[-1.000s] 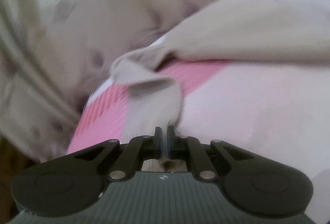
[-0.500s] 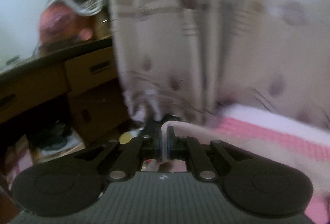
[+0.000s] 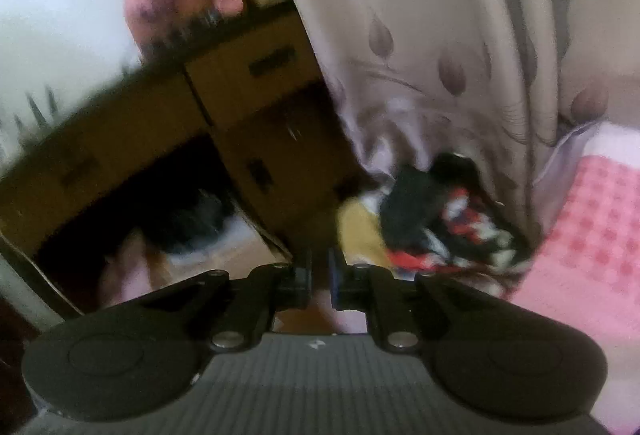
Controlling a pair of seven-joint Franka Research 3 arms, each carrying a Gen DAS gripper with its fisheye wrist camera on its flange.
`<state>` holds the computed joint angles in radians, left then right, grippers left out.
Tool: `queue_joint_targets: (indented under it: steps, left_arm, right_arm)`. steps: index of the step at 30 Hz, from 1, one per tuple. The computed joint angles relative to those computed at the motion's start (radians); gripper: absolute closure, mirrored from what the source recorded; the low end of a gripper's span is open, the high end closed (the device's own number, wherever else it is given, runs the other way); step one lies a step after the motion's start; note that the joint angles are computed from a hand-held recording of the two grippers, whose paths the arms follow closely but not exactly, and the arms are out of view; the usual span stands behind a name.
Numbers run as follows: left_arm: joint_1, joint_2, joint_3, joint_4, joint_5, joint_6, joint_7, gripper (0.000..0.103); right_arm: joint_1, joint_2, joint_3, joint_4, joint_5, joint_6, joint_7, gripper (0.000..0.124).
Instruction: Fold small clothes
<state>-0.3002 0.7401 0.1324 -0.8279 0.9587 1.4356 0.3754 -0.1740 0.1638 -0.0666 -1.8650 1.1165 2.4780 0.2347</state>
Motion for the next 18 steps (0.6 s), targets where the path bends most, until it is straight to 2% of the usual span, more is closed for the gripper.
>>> queue_joint_targets:
  steps: [1,2,3,5,7,8,12,16,18]
  left_arm:
    - [-0.011,-0.032,-0.001,-0.056,0.014,0.017,-0.011,0.065]
    - [-0.018,-0.079,-0.009,-0.124,0.024,0.052,-0.041,0.056]
    - [-0.026,-0.128,-0.019,-0.196,0.041,0.092,-0.08,0.05]
    - [-0.034,-0.198,-0.051,-0.295,0.08,0.182,-0.111,0.048]
    - [-0.034,-0.264,-0.095,-0.382,0.095,0.299,-0.143,0.027]
    - [-0.035,-0.297,-0.117,-0.428,0.097,0.36,-0.169,0.023]
    - [-0.047,-0.383,-0.189,-0.582,0.136,0.611,-0.24,0.022]
    - [-0.072,-0.35,-0.226,-0.599,0.141,0.802,-0.282,0.019]
    - [-0.095,-0.302,-0.226,-0.566,0.14,0.864,-0.287,0.019]
  right_arm:
    - [0.0,0.006,-0.001,0.007,-0.004,-0.001,0.007,0.021]
    - [-0.002,0.013,-0.002,0.017,-0.009,-0.007,0.018,0.021]
    - [-0.006,0.017,-0.002,0.025,-0.008,-0.016,0.026,0.021]
    - [-0.019,0.027,-0.003,0.043,0.006,-0.039,0.042,0.021]
    - [-0.029,0.033,-0.004,0.055,0.016,-0.044,0.045,0.021]
    - [-0.035,0.036,-0.006,0.059,0.017,-0.043,0.042,0.021]
    - [-0.061,0.032,-0.016,0.052,0.034,-0.009,0.005,0.021]
    - [-0.101,0.062,-0.035,0.091,0.055,0.025,0.038,0.021]
    - [-0.136,0.11,-0.038,0.164,0.079,0.017,0.086,0.021]
